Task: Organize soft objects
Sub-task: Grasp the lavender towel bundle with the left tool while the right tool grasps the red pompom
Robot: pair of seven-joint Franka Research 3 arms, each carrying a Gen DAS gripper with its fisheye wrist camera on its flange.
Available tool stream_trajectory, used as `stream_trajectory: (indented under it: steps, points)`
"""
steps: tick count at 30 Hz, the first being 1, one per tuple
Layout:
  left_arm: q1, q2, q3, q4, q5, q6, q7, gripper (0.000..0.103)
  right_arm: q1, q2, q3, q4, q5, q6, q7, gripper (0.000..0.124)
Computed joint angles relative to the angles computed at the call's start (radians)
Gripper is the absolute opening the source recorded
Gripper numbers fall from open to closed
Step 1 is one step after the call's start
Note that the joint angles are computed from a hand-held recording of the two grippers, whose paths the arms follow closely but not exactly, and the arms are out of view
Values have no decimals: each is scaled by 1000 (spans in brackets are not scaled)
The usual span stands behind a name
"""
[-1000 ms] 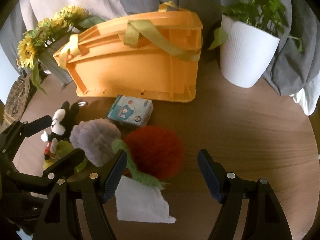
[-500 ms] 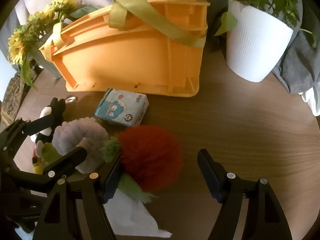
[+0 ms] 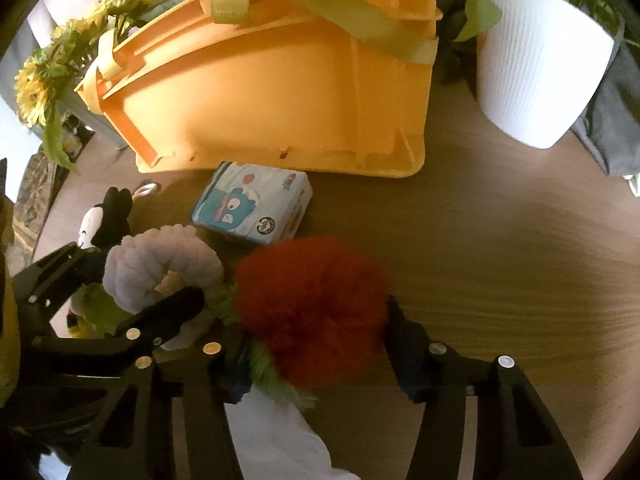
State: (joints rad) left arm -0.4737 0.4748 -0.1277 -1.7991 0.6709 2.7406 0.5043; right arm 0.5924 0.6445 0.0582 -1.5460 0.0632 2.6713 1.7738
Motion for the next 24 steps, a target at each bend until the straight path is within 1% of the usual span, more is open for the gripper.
stream_trajectory:
  steps: [1, 2, 8, 13, 18, 20, 24]
  points:
    - [10, 4, -11, 1, -16, 7, 14, 54, -15, 3, 19, 3, 19, -1, -16, 48]
    - [12, 4, -12, -1, -21, 12, 17, 50, -15, 8, 21, 10, 23, -3, -18, 46]
    - [-11, -3, 8, -4, 0, 4, -12, 40, -8, -7, 18, -13, 37, 23, -18, 40]
    - [-19, -23, 13, -16, 25, -13, -52, 38, 10, -29, 0, -50, 27, 64, 10, 39]
    - [-28, -55, 10, -35, 62, -53, -104, 38, 41, -60, -29, -87, -11, 99, 59, 39]
    - [-29, -73, 5, -45, 77, -71, -126, 38, 32, -90, -27, -124, -16, 116, 61, 39]
    - [-27, -100, -3, -60, 110, -78, -178, 38, 29, -118, -22, -157, -22, 146, 73, 39]
